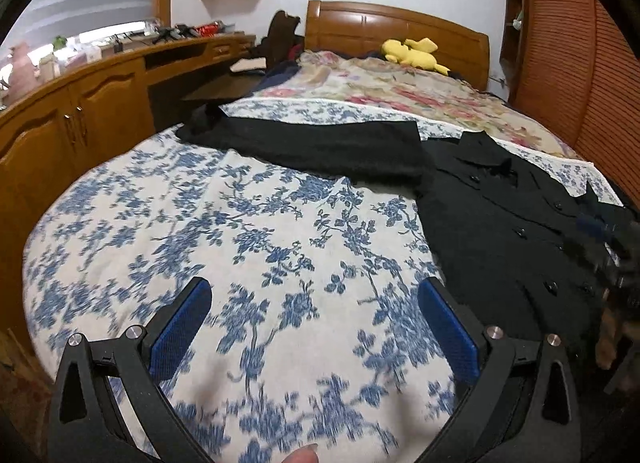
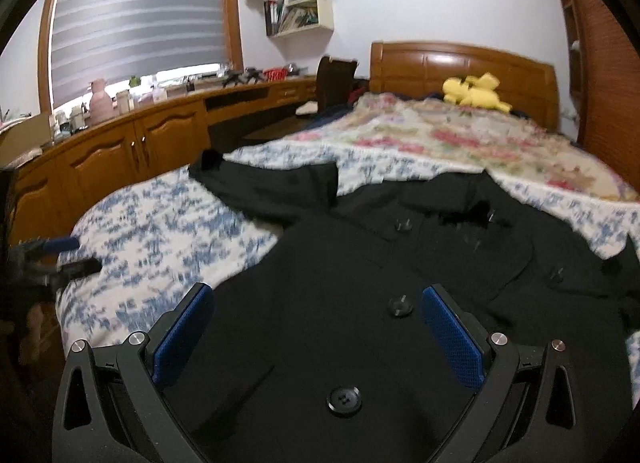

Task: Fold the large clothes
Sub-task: 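Move the left tool toward the coat sleeve nearest it, then grasp the black coat sleeve cuff with the left gripper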

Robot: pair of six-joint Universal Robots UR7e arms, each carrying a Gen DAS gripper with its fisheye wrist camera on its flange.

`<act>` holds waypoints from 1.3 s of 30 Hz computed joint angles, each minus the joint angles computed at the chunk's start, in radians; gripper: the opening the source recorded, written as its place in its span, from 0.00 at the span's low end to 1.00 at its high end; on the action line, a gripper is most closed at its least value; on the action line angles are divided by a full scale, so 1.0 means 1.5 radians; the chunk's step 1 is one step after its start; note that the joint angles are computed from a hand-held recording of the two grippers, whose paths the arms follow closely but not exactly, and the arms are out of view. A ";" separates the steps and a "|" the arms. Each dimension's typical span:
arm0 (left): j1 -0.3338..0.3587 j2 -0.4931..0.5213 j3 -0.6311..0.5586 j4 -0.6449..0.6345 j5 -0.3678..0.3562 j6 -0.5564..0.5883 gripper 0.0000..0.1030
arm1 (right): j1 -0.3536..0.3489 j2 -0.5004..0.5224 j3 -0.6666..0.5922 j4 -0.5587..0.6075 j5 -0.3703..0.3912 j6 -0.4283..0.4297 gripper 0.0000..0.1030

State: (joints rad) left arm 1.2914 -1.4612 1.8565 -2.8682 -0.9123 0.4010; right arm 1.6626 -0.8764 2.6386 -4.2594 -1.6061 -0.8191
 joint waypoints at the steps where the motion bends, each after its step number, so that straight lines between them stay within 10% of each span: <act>1: 0.008 0.011 -0.018 0.016 -0.010 -0.004 1.00 | -0.013 -0.007 0.005 0.014 0.001 -0.004 1.00; 24: 0.083 0.291 -0.440 0.202 -0.051 0.006 0.99 | 0.043 0.002 -0.031 0.043 -0.078 0.007 1.00; 39: 0.130 0.469 -0.763 0.417 -0.082 -0.164 0.44 | 0.030 -0.003 -0.037 0.066 -0.064 0.017 1.00</act>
